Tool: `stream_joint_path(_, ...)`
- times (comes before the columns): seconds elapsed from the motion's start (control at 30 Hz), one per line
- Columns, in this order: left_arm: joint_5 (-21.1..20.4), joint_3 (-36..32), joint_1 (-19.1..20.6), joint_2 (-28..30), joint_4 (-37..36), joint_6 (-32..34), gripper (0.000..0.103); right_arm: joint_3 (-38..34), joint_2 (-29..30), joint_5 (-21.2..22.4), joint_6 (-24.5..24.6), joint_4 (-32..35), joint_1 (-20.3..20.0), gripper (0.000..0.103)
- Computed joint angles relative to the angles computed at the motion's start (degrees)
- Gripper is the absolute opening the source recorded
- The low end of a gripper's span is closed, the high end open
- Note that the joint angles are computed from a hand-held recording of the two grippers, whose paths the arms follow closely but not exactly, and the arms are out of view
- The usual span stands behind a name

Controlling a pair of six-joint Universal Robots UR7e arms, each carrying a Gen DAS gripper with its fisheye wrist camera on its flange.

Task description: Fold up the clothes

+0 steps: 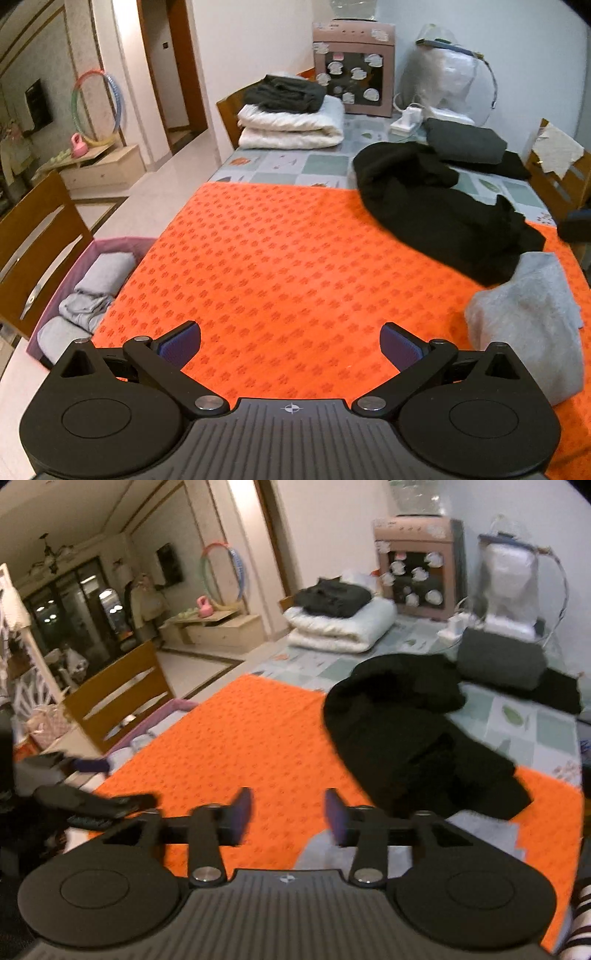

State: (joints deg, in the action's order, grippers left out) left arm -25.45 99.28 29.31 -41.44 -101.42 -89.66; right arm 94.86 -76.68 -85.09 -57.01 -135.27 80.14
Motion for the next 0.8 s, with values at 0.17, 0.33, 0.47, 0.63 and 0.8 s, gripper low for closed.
stream_joint_path(0.17,0.00,1.62,0.98,-1.33,-1.82,1.67,0.103,-3.34,5.95,-6.55,1.01,-8.95,0.37,0.085)
stream_joint_path(0.33,1.00,1.80,2.34,-1.55,-5.12,6.50,0.103,-6.83,14.26,-14.53,-1.31,-16.48,0.61,0.089)
stream_joint_path(0.47,1.11,1.54,3.67,-0.91,-9.33,11.96,0.103,-7.01,19.03,-19.70,-9.17,-21.33,1.33,0.090)
stream_joint_path(0.63,0.52,0.58,5.47,0.67,-15.00,19.02,0.103,-8.14,23.94,-23.54,-17.56,-25.75,1.93,0.089)
stream_joint_path(0.8,-0.60,-1.20,7.04,2.39,-18.54,23.68,0.103,-11.69,26.25,-22.65,-19.13,-23.64,1.64,0.081)
